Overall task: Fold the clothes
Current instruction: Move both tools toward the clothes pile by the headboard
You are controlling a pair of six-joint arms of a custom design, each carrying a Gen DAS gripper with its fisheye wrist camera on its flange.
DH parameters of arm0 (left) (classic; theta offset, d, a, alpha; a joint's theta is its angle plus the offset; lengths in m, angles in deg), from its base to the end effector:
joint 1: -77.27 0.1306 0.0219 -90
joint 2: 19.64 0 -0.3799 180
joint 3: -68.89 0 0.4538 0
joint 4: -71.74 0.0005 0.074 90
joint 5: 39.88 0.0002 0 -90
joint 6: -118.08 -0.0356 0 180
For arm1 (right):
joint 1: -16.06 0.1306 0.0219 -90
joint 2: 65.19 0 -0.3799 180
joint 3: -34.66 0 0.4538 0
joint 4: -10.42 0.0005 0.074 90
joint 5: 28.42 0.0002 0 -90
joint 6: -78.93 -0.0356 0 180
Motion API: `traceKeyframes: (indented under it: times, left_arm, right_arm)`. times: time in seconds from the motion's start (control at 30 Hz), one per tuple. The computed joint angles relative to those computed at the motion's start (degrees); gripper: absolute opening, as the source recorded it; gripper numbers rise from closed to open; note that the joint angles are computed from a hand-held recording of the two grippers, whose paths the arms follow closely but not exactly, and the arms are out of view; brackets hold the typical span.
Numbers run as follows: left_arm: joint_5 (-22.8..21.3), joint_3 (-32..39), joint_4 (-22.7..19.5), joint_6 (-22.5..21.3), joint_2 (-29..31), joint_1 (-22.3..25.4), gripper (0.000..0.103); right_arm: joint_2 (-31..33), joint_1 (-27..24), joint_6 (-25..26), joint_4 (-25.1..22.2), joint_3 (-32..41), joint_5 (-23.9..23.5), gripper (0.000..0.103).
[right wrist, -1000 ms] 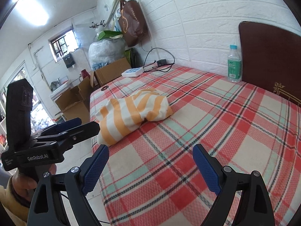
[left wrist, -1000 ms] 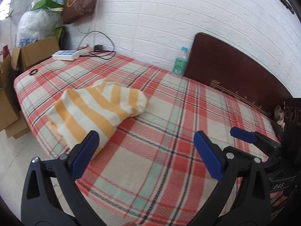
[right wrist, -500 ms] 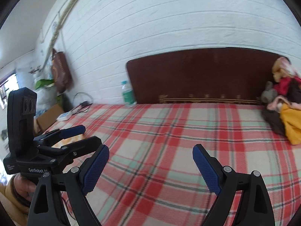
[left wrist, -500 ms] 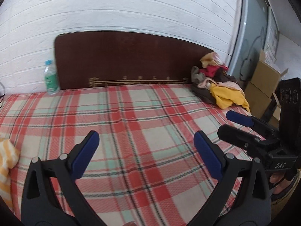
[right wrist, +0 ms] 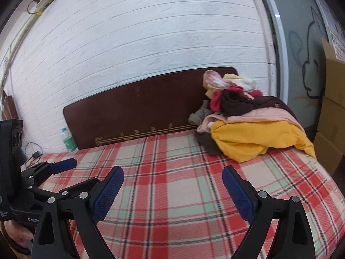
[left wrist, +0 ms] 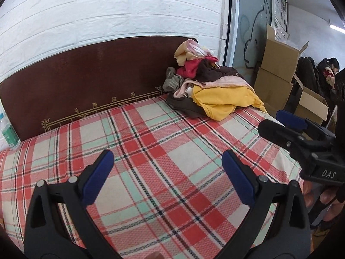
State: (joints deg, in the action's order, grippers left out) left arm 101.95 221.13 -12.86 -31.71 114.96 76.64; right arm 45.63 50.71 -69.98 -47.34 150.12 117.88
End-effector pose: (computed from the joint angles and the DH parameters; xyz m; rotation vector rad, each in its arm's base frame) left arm 0.7581 -0.0368 0.4502 1.3328 1.8435 -0.7288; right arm 0.5645 0.3535 0.4473 0.7721 1.8878 -0.2478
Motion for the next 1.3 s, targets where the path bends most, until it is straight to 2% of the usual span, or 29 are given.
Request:
traceKeyframes:
  times: [0.13, 0.27, 0.4, 0.57, 0.77, 1.17, 1.23, 1.3]
  left_arm:
    - [-0.8, -10.7, 9.1, 2.7, -6.7, -1.8, 0.101]
    - [-1.6, -16.8, 16.1, 6.1, -10.7, -3.2, 0.101]
    - [-3.5, -18.5, 19.2, 8.8, -11.8, -4.6, 0.101]
    - [-5.2, -18.2, 20.9, 11.7, -11.5, -5.8, 0.101]
    - [-6.6, -19.2, 23.0, 12.5, -12.0, -6.9, 0.101]
    - [-8.8, -17.0, 23.8, 14.2, -10.4, -9.3, 0.101]
    - [-8.9, -15.6, 23.0, 14.3, -9.4, -9.8, 0.101]
    - [-8.9, -13.2, 21.2, 14.4, -7.8, -10.3, 0.101]
  right_arm:
    - [-2.5, -1.2, 0.0, 1.5, -3.8, -0.3, 0.096]
    - [-4.9, -2.8, 1.2, 4.3, -7.2, -1.2, 0.096]
    - [-6.7, -4.2, 2.7, 5.9, -9.5, -1.5, 0.096]
    - [-8.7, -5.4, 5.0, 8.7, -12.4, -2.2, 0.096]
    - [-9.8, -6.8, 7.7, 11.1, -14.2, -3.7, 0.096]
    - [-10.1, -11.0, 13.4, 13.5, -14.4, -7.0, 0.096]
    - [-9.9, -11.9, 13.9, 12.7, -13.9, -7.2, 0.096]
    - [-9.8, -13.0, 16.6, 13.5, -13.4, -8.0, 0.096]
